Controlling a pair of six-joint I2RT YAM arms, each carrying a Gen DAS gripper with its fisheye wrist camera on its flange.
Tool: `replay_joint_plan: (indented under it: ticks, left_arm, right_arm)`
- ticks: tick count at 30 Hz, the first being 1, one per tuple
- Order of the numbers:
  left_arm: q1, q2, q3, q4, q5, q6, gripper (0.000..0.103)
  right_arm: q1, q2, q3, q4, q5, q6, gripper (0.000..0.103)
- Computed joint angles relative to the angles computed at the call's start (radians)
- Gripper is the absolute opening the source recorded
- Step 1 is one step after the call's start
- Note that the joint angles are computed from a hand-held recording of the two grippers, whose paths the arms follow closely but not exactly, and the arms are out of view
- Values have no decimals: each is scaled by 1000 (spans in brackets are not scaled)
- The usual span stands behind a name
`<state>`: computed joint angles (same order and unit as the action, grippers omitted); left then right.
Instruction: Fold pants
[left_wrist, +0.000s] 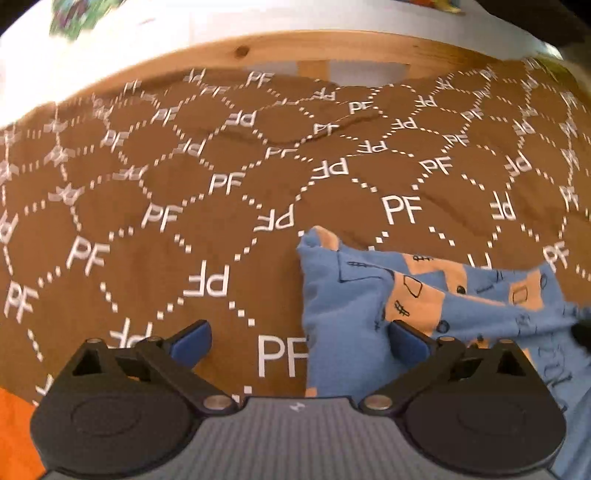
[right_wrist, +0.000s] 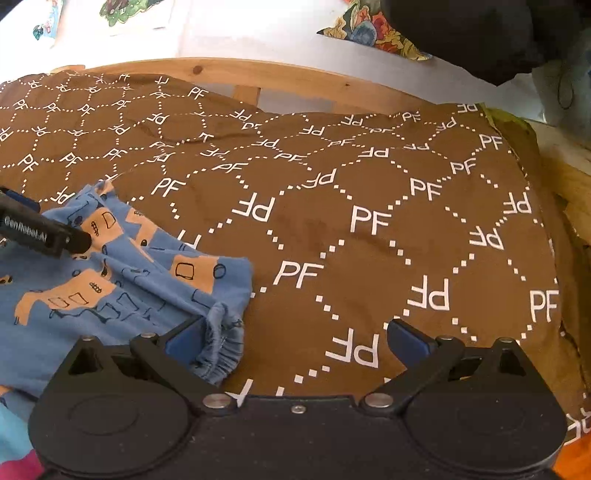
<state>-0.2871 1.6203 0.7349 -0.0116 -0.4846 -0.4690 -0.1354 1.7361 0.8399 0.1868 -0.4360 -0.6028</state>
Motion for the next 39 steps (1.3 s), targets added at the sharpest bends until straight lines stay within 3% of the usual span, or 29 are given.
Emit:
replay_joint_plan:
  ticks: [3, 6, 10, 13, 15, 18, 27, 35, 39]
  left_arm:
    - [13, -70, -43, 34, 23, -12, 102]
    - [-3, -112, -61, 86, -28, 26, 102]
    - [2, 46, 99, -72, -98, 60, 103]
    - [27, 83, 78, 2, -61, 64, 103]
    - [22, 74, 83, -17, -65, 41, 103]
    - [7, 47, 96, -67, -87, 40, 103]
    - [-123, -179, 34, -253, -46, -143, 103]
    - [-246, -201, -53, -317, -48, -238, 102]
    - [-257, -261, -160, -241, -36, -314, 103]
  right_arm:
    - [-16, -30, 4, -49, -32, 13, 102]
    - [-29, -82, 6, -89, -75, 47, 102]
    - [-13, -120, -33, -36, -64, 33, 102]
    - [-12, -47, -15, -16, 8, -2, 102]
    - [-30, -27, 30, -79, -12, 41, 102]
    - [-28, -81, -16, -10, 0, 30, 102]
    - [-72, -204, -24, -278, -167, -74, 102]
    - [-58, -208, -30, -324, -73, -87, 102]
    - [-92, -185, -9, -373, -83, -77, 102]
